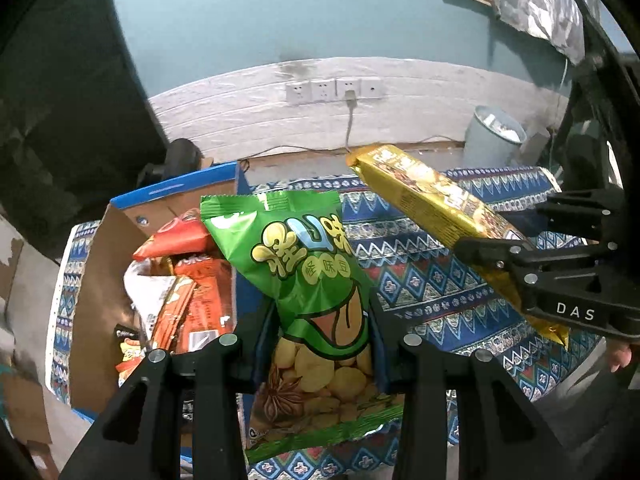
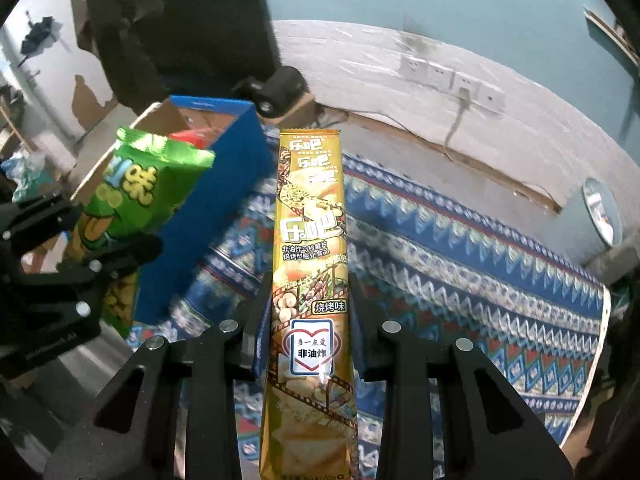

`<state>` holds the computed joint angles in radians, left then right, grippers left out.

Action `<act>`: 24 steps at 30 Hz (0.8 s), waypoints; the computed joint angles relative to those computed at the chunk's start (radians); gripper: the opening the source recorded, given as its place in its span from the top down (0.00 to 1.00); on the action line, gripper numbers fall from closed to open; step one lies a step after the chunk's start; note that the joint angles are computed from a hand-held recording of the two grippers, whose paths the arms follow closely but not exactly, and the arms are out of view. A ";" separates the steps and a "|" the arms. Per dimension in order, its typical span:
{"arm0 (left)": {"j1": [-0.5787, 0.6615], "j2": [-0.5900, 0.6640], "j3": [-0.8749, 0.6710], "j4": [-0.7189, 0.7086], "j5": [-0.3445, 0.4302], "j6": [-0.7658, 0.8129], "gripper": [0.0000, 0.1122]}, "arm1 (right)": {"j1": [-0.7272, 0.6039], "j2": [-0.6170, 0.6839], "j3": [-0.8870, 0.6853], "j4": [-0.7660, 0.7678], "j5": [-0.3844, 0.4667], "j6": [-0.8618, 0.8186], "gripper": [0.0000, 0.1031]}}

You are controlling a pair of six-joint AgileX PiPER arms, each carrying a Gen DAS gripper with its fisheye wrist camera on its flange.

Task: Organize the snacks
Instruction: 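Carry the wafer stick with the right tool while the left tool carries the peanut bag to the box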

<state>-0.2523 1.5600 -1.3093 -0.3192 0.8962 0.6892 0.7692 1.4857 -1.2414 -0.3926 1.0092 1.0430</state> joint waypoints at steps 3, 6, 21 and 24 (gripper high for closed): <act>0.041 0.005 -0.014 -0.023 0.016 0.021 0.64 | -0.002 0.048 -0.069 0.002 0.004 -0.030 0.70; 0.079 0.013 -0.030 -0.044 0.029 0.038 0.64 | -0.005 0.109 -0.156 0.012 0.011 -0.073 0.70; 0.318 0.149 -0.216 -0.126 0.119 0.093 0.64 | -0.027 0.429 -0.613 0.106 0.090 -0.263 0.70; 0.351 0.186 -0.254 -0.123 0.124 0.088 0.64 | -0.032 0.508 -0.726 0.135 0.119 -0.302 0.70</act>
<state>0.0985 1.7459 -1.5636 -0.4420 1.0206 0.7771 0.7373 1.9942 -1.9671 -0.2576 1.1277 0.7413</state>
